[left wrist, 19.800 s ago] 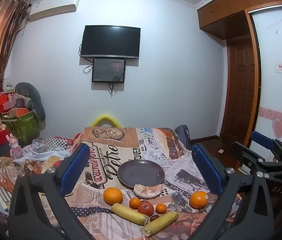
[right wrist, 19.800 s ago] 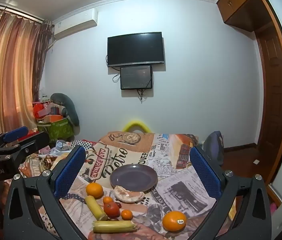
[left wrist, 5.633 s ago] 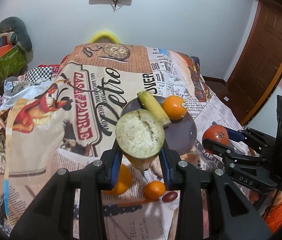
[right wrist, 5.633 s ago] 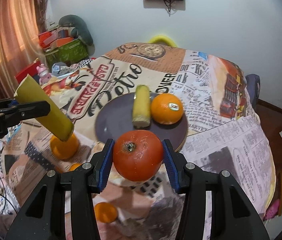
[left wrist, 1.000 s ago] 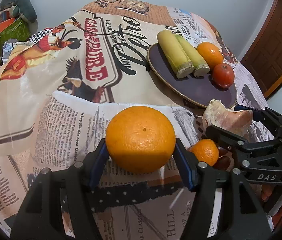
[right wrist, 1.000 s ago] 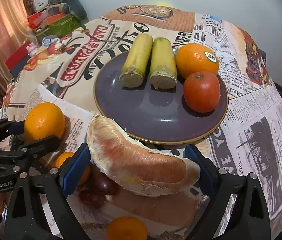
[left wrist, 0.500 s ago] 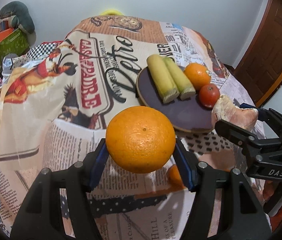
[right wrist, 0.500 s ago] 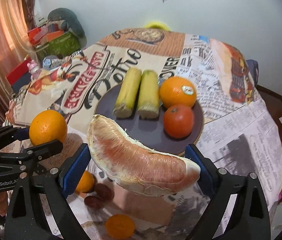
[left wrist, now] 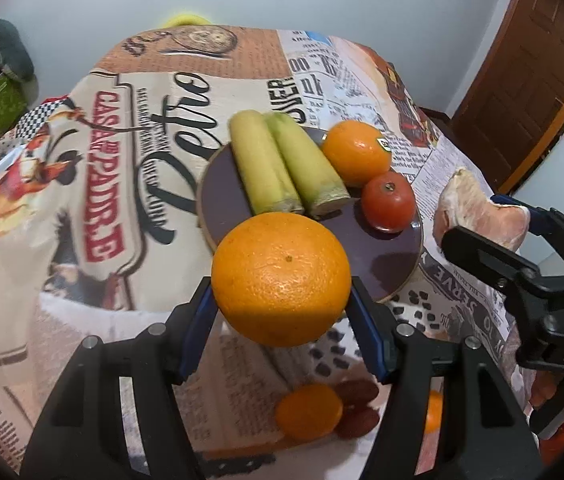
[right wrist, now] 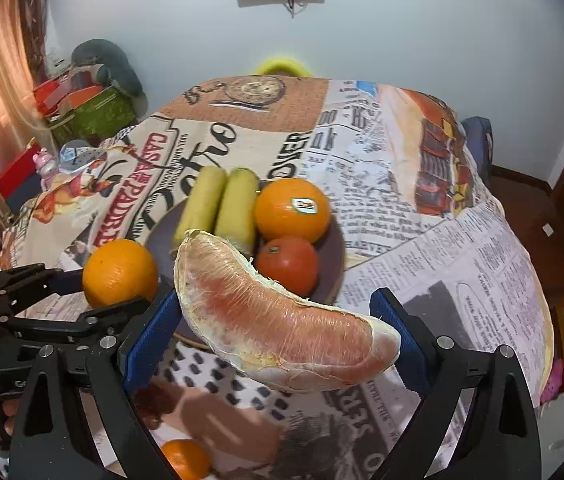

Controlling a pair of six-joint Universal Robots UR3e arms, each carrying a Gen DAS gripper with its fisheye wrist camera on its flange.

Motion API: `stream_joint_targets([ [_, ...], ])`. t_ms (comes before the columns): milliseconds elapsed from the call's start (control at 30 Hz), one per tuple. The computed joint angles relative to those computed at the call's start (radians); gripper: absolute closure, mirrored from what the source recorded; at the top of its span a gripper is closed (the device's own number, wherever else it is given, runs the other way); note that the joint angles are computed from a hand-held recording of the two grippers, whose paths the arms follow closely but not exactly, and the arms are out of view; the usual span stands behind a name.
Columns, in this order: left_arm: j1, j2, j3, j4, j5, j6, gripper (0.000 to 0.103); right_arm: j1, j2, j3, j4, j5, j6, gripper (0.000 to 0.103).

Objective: Organize fruits
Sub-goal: 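Carry the large orange toward the plate with the left tool while the right tool carries the pomelo segment, then lower the orange onto the plate with the left tool while the right tool sets the pomelo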

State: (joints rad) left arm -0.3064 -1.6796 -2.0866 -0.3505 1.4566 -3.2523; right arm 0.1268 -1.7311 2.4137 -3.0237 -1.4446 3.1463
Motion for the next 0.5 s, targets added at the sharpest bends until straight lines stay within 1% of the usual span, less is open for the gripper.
stream_joint_targets([
  [167,0.004,-0.026,0.018,0.015,-0.009,-0.001,0.039,-0.047,0.000,0.007,-0.004,0.026,-0.021,0.009],
  [367,0.027,-0.049,0.020,0.021,-0.018,0.013,0.039,-0.044,0.069,-0.046,-0.034,0.038,-0.018,0.009],
  [500,0.007,-0.078,0.042,0.037,0.014,0.006,0.039,-0.032,0.111,-0.081,-0.047,0.044,-0.015,0.009],
])
